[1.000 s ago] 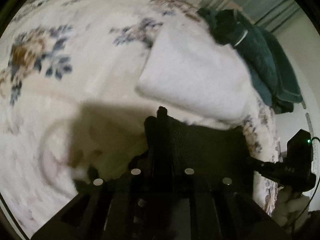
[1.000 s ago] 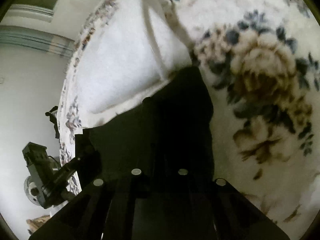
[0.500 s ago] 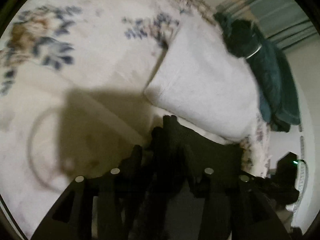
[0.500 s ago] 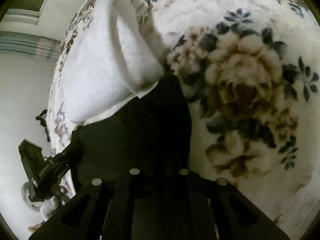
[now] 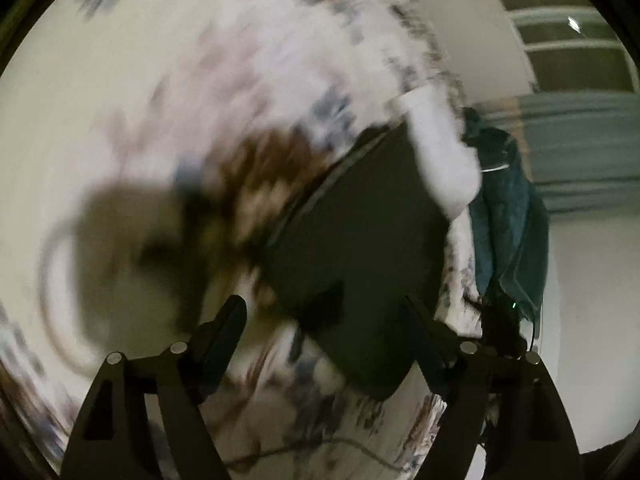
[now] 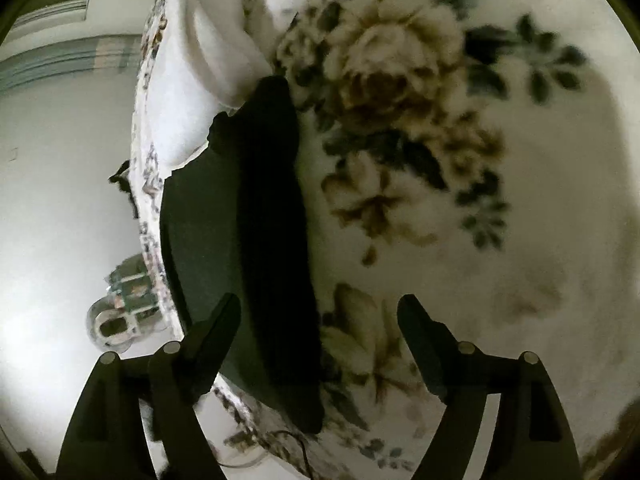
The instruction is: Fold small clothes
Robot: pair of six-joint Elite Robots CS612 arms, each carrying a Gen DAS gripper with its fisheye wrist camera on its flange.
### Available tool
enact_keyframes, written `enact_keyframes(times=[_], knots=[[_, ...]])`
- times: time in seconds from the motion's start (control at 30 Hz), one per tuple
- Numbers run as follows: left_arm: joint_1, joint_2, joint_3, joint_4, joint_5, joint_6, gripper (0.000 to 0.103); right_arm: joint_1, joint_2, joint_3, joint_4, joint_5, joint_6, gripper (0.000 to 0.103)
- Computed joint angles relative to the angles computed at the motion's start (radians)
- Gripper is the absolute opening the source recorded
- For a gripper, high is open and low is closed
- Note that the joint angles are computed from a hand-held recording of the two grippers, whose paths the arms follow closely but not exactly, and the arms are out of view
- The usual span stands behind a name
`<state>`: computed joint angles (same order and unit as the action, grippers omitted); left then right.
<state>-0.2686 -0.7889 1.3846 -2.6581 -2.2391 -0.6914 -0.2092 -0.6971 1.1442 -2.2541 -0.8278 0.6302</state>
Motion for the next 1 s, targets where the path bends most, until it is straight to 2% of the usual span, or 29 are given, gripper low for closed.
enact_keyframes(times=[0.13, 0.23, 0.37, 0.47, 0.53, 0.57, 0.6, 0.63, 0.67, 0.7, 0.77, 0.83, 0.87, 0.93, 1.0], knots=[[-0.02, 0.039, 0.036, -0.211, -0.049, -0.206, 0.078, -0.002, 0.092, -0.094, -0.048, 0.086, 0.003, 0.085], [-0.043, 0.069, 0.015, -0.265, -0.036, -0.238, 0.078, 0.003, 0.176, -0.21, -0.023, 0.14, -0.02, 0.085], [-0.071, 0.107, -0.04, -0.271, 0.026, -0.238, 0.078, 0.012, 0.27, -0.364, 0.048, 0.19, -0.065, 0.09], [-0.083, 0.123, -0.059, -0.316, 0.089, -0.286, 0.078, 0.019, 0.308, -0.436, 0.08, 0.21, -0.09, 0.09], [-0.088, 0.125, -0.066, -0.329, 0.125, -0.311, 0.078, 0.024, 0.321, -0.457, 0.06, 0.206, -0.062, 0.087], [-0.09, 0.121, -0.063, -0.335, 0.144, -0.318, 0.071, 0.029, 0.331, -0.474, 0.049, 0.194, -0.054, 0.084], [-0.092, 0.117, -0.057, -0.339, 0.16, -0.32, 0.059, 0.031, 0.32, -0.459, 0.05, 0.173, -0.065, 0.065], [-0.09, 0.113, -0.057, -0.332, 0.166, -0.311, 0.034, 0.037, 0.322, -0.472, 0.081, 0.149, -0.075, 0.038], [-0.088, 0.113, -0.061, -0.328, 0.155, -0.3, 0.025, 0.041, 0.322, -0.477, 0.097, 0.131, -0.077, 0.031], [-0.082, 0.112, -0.071, -0.308, 0.136, -0.279, 0.023, 0.043, 0.313, -0.456, 0.072, 0.127, -0.056, 0.022], [-0.07, 0.108, -0.095, -0.262, 0.099, -0.233, 0.02, 0.044, 0.276, -0.38, -0.039, 0.11, 0.02, 0.019], [-0.059, 0.106, -0.137, -0.18, 0.067, -0.143, 0.02, 0.043, 0.223, -0.273, -0.188, 0.099, 0.13, 0.018], [-0.052, 0.108, -0.166, -0.132, 0.049, -0.085, 0.02, 0.045, 0.181, -0.19, -0.291, 0.088, 0.207, 0.018], [-0.037, 0.114, -0.228, -0.028, 0.022, 0.021, 0.02, 0.052, 0.104, -0.049, -0.423, 0.059, 0.308, 0.017], [-0.024, 0.134, -0.297, 0.07, -0.017, 0.104, 0.02, 0.067, 0.03, 0.078, -0.5, 0.012, 0.376, 0.017]])
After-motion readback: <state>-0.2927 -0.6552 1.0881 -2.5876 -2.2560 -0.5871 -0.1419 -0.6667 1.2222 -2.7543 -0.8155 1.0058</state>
